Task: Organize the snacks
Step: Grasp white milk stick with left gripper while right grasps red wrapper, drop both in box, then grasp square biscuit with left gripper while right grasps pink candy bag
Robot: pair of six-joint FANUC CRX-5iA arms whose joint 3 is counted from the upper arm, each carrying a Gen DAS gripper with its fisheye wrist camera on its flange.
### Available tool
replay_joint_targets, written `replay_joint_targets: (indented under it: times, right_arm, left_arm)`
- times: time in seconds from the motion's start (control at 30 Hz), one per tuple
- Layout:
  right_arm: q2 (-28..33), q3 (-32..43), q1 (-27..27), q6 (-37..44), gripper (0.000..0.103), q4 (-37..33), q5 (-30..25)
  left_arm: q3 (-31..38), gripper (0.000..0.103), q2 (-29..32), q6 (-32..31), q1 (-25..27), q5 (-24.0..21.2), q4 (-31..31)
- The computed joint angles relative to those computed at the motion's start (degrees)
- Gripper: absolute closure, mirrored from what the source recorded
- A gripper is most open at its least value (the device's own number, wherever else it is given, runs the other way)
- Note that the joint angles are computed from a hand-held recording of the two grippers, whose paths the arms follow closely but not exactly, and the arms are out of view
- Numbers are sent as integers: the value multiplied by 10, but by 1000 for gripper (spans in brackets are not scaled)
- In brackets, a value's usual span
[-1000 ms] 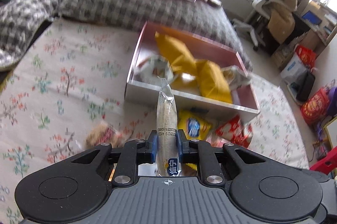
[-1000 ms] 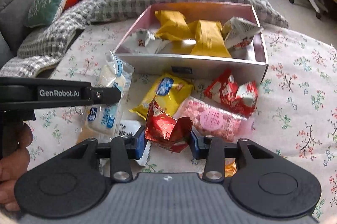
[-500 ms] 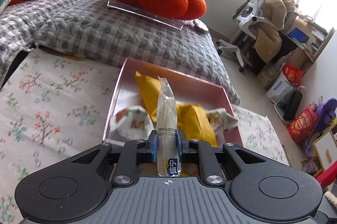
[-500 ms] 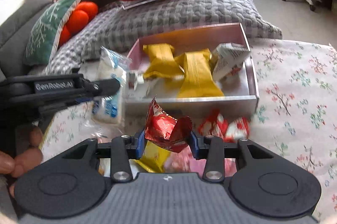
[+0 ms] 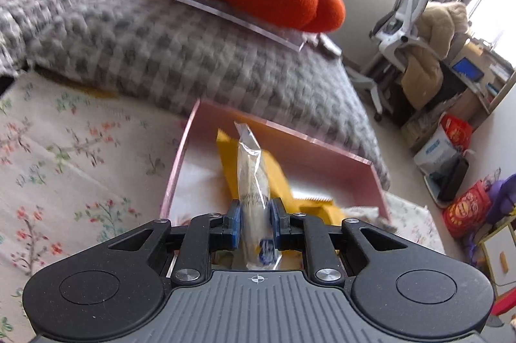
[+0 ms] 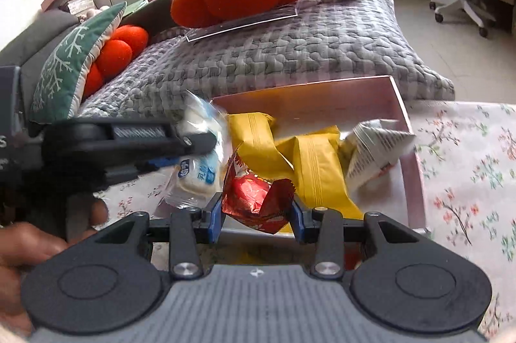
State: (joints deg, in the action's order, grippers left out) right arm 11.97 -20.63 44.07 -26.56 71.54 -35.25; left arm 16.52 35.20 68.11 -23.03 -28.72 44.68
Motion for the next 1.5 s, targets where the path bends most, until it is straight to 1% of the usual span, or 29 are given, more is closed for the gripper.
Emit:
replay_joint_targets:
  times: [0.07,0.17,0.2,0.23,0.3,0.37,0.43,0.5,0.57,0.6,0.67,0.7,0.73,0.8,0.83,0.87,0.9,0.93,0.97,1.0,1.07,1.13,1.17,1.27,1.37,1.43,1.5]
  right_arm:
    - [10,7,-2,12,65,-5,3]
    - [26,16,-6,19,65,-10,7]
    - [29,17,-9,16,64,-6,12]
    - [32,18,-10,15,61,-6,13]
    - [36,22,-6,11,58,-10,-1]
    - [34,21,-3,4,57,-8,-15]
    - [29,14,-2,-20,54,5,-22]
    - [19,5,-4,-46,53,19,-16]
    - [2,-10,-6,-80,52,38,-11]
    - [-4,-13,-5,-87,52,40,-14]
    - [-20,-17,8,-84,51,21,-37]
    - [-24,-13,17,-69,50,-2,-54]
    - [-26,-3,32,-43,50,-41,-82]
    - [-31,14,54,3,48,-99,-126]
    - [-35,18,63,21,46,-121,-140]
    - [-42,17,72,35,44,-138,-149]
    - [-49,12,80,43,36,-150,-151]
    - [-55,7,88,50,32,-160,-152]
    - [-58,4,95,59,32,-168,-154]
    - [-58,4,103,70,32,-177,-158]
    - [-57,6,117,93,32,-190,-164]
    - [-56,8,121,107,30,-187,-160]
    - [-57,7,121,114,29,-180,-154]
    - [-60,-1,137,128,24,-159,-162]
    - [-52,4,160,153,22,-166,-199]
    - [-47,7,166,169,22,-181,-207]
    - [-50,6,162,175,22,-196,-197]
  left_arm:
    - [18,86,10,8,-2,-10,-28]
    - [34,86,16,19,-7,-9,-62]
    - [34,85,16,17,-7,-6,-65]
    - [29,85,15,9,-7,-2,-58]
    - [15,83,14,-25,-6,2,-19]
    - [12,82,13,-37,-2,-7,-1]
    - [7,74,9,-42,0,-13,14]
    - [-11,54,-6,-49,1,0,29]
    - [-30,50,-22,-68,1,12,52]
    - [-31,48,-29,-56,3,13,40]
    - [-29,48,-45,-2,11,10,-19]
    - [-26,48,-52,34,15,4,-56]
    - [-26,48,-61,64,20,-3,-87]
    - [-41,48,-77,77,26,-13,-102]
    - [-40,48,-82,88,30,-28,-119]
    - [-32,48,-85,109,31,-45,-150]
    - [-24,48,-91,133,32,-63,-188]
    - [-23,48,-97,148,31,-74,-216]
    - [-33,48,-108,151,32,-81,-232]
    - [-44,48,-117,144,33,-87,-232]
    - [-75,48,-137,118,35,-97,-219]
    - [-104,47,-155,103,38,-98,-215]
    - [-114,47,-163,106,38,-101,-226]
    - [-115,47,-170,133,37,-118,-269]
    - [-119,46,-172,121,38,-121,-272]
    - [-114,41,-170,119,34,-118,-288]
    - [-105,38,-167,123,26,-121,-313]
